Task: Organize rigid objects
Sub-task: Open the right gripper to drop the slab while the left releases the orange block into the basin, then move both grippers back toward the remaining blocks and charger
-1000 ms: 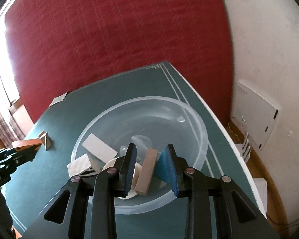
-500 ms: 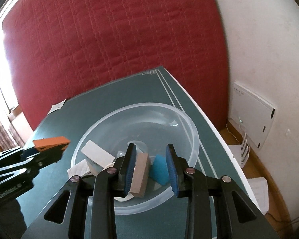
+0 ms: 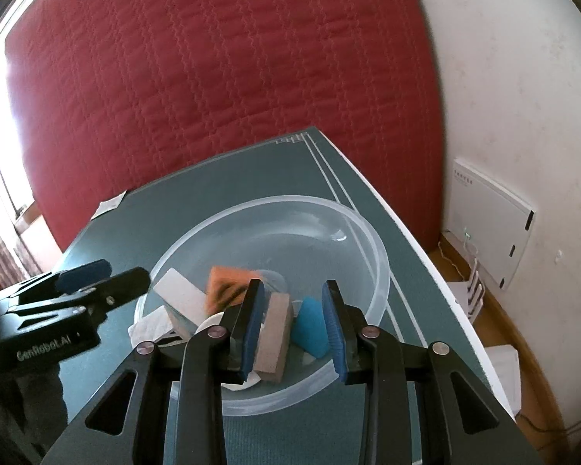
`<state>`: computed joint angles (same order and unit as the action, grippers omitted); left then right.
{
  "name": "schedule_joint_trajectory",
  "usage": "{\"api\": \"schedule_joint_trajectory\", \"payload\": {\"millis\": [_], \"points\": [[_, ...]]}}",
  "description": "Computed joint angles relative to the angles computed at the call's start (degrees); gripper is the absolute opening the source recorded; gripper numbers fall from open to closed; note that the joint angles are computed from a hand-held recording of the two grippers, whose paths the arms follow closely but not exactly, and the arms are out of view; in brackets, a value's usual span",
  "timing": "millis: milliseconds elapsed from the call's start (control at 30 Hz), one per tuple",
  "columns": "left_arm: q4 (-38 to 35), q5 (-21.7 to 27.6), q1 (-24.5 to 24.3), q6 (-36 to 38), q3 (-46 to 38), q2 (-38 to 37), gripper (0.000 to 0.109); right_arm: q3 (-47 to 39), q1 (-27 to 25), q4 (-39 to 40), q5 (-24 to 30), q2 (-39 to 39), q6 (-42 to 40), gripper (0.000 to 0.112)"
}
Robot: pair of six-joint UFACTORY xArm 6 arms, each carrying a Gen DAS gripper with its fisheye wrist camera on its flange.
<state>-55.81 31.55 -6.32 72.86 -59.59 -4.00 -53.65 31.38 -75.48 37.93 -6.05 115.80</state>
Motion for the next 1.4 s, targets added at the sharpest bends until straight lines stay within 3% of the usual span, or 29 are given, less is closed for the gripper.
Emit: {"api": "schedule_joint_trajectory", "payload": {"millis": [167,333,500,733,900,1100,1400], "points": [[1.01,-2.44,0.22,-1.89,0.23,0.59,0.077,-0.22,0.54,0.78,0.9,0.11,-0.5,0.033],[1.71,-5.64,-0.52,-2.35,1.83,-0.09,0.088,-0.89,1.1,1.63,1.63,0.64,-1.37,0.042],[1.96,-8.77,-1.03,-2.19,2.24,0.64,0.098,-0.94,1.34,1.51,2.09,0.64,-1.79,0.042],[2.0,-11.38,-0.17,-2.33,4.11,-0.5,0.099,-0.95,1.48,1.22,2.58,0.79,-2.31,0.042],[4.01,-12.43,1.96,-4.16,4.4,-0.94,0.099,-1.23,2.16,0.92,3.85,0.87,-3.31,0.043],[4.3,-12.43,6.99,-1.24,4.13,-4.07,0.099,-0.44,2.97,-0.38,5.57,-0.87,-1.92,0.043],[3.74,-8.09,14.83,1.37,-1.15,-7.59,0.099,2.99,4.14,-3.65,9.8,-6.63,1.6,0.047]]}}
